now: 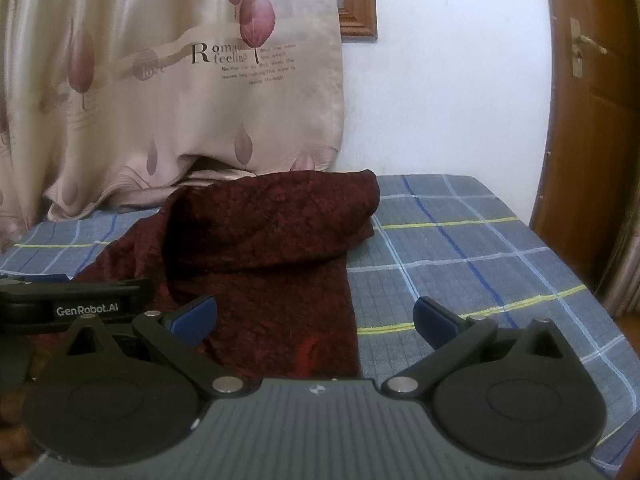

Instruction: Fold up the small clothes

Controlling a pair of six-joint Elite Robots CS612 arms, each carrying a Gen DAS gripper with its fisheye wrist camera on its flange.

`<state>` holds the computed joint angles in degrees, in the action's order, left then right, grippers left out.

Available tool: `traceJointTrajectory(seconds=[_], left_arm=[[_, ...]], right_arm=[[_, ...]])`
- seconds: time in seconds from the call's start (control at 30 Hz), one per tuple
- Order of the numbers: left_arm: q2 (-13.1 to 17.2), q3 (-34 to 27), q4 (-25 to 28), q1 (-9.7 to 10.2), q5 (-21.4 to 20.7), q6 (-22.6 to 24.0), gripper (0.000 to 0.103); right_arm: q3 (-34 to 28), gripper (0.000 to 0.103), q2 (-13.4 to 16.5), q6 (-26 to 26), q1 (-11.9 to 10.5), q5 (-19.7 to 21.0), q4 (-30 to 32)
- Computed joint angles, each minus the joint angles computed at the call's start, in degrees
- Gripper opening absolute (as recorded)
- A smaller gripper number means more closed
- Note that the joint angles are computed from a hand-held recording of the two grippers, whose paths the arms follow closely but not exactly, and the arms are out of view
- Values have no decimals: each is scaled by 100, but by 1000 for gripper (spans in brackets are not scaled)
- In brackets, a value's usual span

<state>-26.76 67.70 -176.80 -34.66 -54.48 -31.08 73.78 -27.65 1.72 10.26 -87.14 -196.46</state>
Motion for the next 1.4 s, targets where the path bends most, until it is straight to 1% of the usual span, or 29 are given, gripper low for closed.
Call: traceJointTrajectory(seconds=[0.23,0.3,0.47,0.6,0.63,0.73,0.8,0.87,0.93,0.97,1.0,1.03,1.07,1.1,1.13,1.17,1.2,1.27,1.33,1.4], left_arm=[[34,-79,145,6,-48,-32,103],[36,-85,172,19,-136,-74,103],[64,-101,116,111,-675,-120,103],[138,-168,87,223,-1237,-339,103],[167,-189,23,261,-1446,-391,103],[255,-304,-70,324,-1838,-500,103],[315,-426,-6,356,-2012,-579,103],[384,-618,282,366,-2057,-664,103],[476,-837,556,380,-2118,-652,102],[509,-916,671,376,-2087,-615,94],[546,-1016,859,364,-1985,-549,54],[567,-1127,1181,370,-1990,-502,31],[568,-1174,1355,395,-2132,-480,23],[564,-1163,1289,419,-2214,-610,20],[548,-1117,1135,428,-2194,-660,17],[520,-1090,1102,424,-2089,-584,16],[463,-1041,1085,408,-1842,-506,15],[337,-909,963,399,-1450,-491,14],[160,-732,747,423,-888,-399,13],[29,-669,687,468,-333,-265,13]], right_arm=[[-31,103,22,37,-15,22,57],[-30,103,25,64,-21,24,74],[-34,103,40,100,-57,34,107],[-33,103,54,202,-93,-12,149],[-27,103,57,231,-105,-14,156],[-37,103,75,303,-136,-38,195],[-46,103,89,329,-154,-59,235],[-57,103,103,351,-171,-77,278],[-77,103,118,381,-186,-89,319],[-87,103,124,404,-193,-93,348],[-98,103,130,427,-201,-90,377],[-108,103,135,456,-210,-90,400],[-119,103,140,475,-218,-91,415],[-122,103,143,485,-222,-106,422],[-126,103,148,489,-226,-126,430],[-136,103,154,501,-231,-145,443],[-145,103,157,515,-235,-153,460],[-171,103,171,534,-243,-169,496],[-197,103,181,529,-248,-194,535],[-212,103,192,507,-252,-218,544]])
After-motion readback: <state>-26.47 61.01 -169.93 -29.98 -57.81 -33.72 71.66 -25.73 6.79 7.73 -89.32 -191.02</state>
